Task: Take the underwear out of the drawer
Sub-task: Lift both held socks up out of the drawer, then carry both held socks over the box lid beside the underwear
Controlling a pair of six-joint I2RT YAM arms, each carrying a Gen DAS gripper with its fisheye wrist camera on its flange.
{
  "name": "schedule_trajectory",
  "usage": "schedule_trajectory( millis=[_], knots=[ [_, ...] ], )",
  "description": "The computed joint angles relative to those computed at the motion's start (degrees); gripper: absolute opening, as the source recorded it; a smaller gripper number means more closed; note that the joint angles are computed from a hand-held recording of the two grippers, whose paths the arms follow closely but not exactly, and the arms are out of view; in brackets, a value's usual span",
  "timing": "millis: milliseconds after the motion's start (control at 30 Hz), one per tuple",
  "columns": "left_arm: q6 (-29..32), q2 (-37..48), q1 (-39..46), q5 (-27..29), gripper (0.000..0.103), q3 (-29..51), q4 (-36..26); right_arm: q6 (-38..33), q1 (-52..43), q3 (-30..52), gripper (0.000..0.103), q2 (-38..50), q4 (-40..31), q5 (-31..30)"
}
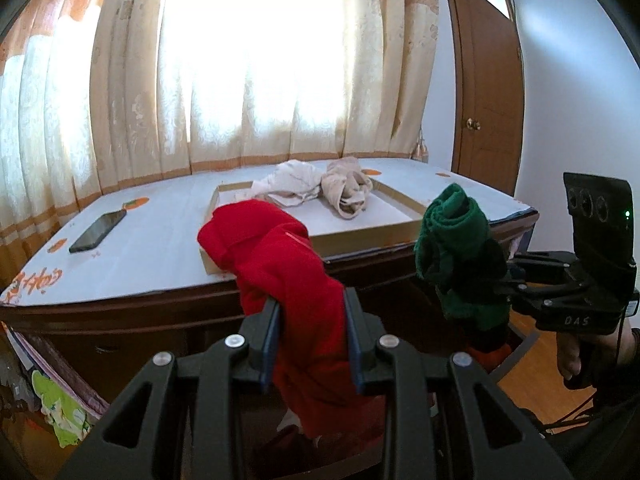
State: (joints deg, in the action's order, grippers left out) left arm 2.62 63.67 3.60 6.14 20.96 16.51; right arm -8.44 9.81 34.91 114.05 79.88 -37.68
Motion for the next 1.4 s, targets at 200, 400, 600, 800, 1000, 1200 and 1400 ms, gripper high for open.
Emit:
schedule_trajectory(
  millis=[200, 400, 600, 800, 1000, 1200, 1400],
  knots=[
    [1.07, -0.83, -0.28, -0.57, 0.027, 0.29, 0.77, 1.01, 0.13, -0.01, 0.026, -0.95, 0.09, -0.35],
    [2.36, -0.35, -0.44, -1.36, 0.027, 1.44, 1.35, 1.00, 0.41, -0.12, 0.027, -2.39, -0.42, -0.45],
    [3.04, 0.42, -0.14, -1.01, 0.027, 2.51, 1.75, 1.89, 0.38, 0.61, 0.027, -3.38, -2.04, -1.34],
    [4.08, 1.05, 0.21, -0.76, 0.027, 4.24, 1.24, 1.92, 0.38, 0.92, 0.027, -4.71, -3.66, -1.56],
    [4.25, 2.29, 0.93, -0.18, 0.027, 5.52, 1.57, 2.04, 0.42, 1.58, 0.027, -6.20, -5.53, -1.61],
    [4.30, 2.98, 1.11, -0.14, 0.027, 6.43, 1.42, 2.84, 0.22, 2.45, 0.027, -6.89, -6.84, -2.24],
    [4.69, 4.91, 1.40, -0.09, 0.027, 8.09, 1.66, 3.05, -0.28, 3.46, 0.027, -7.47, -8.72, -2.61]
  ],
)
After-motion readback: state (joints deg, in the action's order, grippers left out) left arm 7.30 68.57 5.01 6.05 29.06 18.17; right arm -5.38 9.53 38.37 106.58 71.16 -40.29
